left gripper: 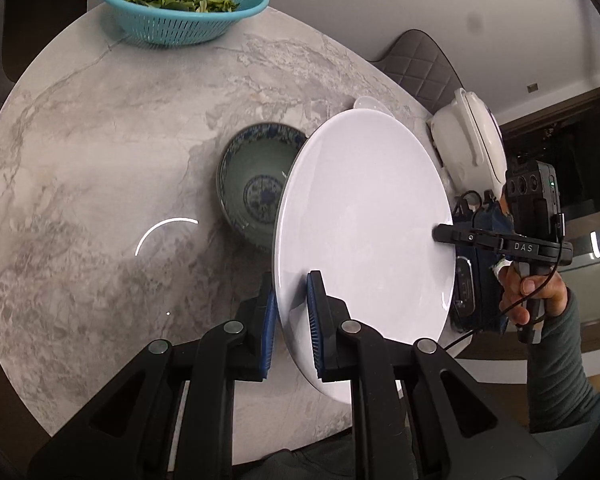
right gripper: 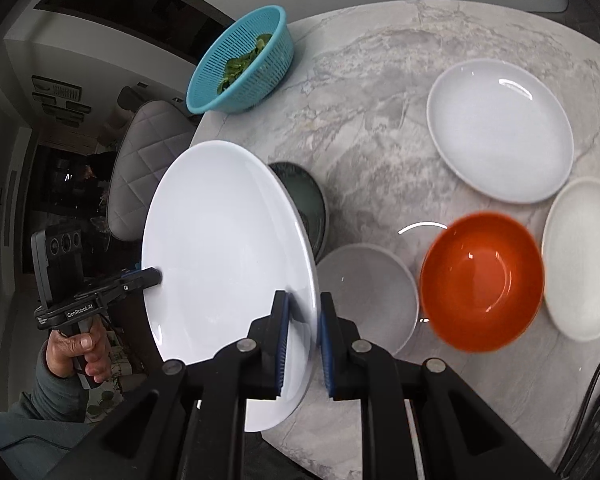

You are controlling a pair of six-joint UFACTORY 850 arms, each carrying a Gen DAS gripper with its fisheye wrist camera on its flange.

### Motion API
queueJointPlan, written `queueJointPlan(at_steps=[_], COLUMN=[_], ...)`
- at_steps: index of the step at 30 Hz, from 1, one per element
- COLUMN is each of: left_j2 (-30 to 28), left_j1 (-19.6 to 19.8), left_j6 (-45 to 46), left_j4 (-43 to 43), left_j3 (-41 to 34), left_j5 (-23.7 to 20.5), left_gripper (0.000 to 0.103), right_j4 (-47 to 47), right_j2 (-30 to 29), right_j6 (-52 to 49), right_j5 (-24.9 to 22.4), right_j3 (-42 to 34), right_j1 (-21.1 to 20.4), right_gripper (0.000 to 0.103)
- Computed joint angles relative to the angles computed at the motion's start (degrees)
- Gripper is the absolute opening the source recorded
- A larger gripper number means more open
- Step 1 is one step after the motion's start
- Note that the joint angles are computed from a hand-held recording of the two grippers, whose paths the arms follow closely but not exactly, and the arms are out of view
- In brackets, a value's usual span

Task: Organize plates and bowls
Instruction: 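Lift the large white plate with both tools and carry it toward the bowls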

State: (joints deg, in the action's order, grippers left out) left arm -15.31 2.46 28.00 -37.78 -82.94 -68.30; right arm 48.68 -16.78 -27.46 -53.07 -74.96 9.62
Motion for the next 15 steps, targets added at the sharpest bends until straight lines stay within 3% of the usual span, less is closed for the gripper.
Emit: queueJointPlan(at_steps=[7,15], left_j2=[9.35,12.37], left_j1=[1.54,2.96], left_j6=[5.34,7.75], left_j4=[0.81,2.21], left_j3=[13.38,21.56], left_j5=[1.15,2.27], left_gripper=[0.012,0.012], right_j4=[5.51,11.1], right_j2=[7.73,11.16], right_j6=[-0.15,-1.1], right_j5=[5.51,8.72], right_j3=[14.44,24.97], right_j1=[2.18,5.22], right_gripper=[0.018,0.019])
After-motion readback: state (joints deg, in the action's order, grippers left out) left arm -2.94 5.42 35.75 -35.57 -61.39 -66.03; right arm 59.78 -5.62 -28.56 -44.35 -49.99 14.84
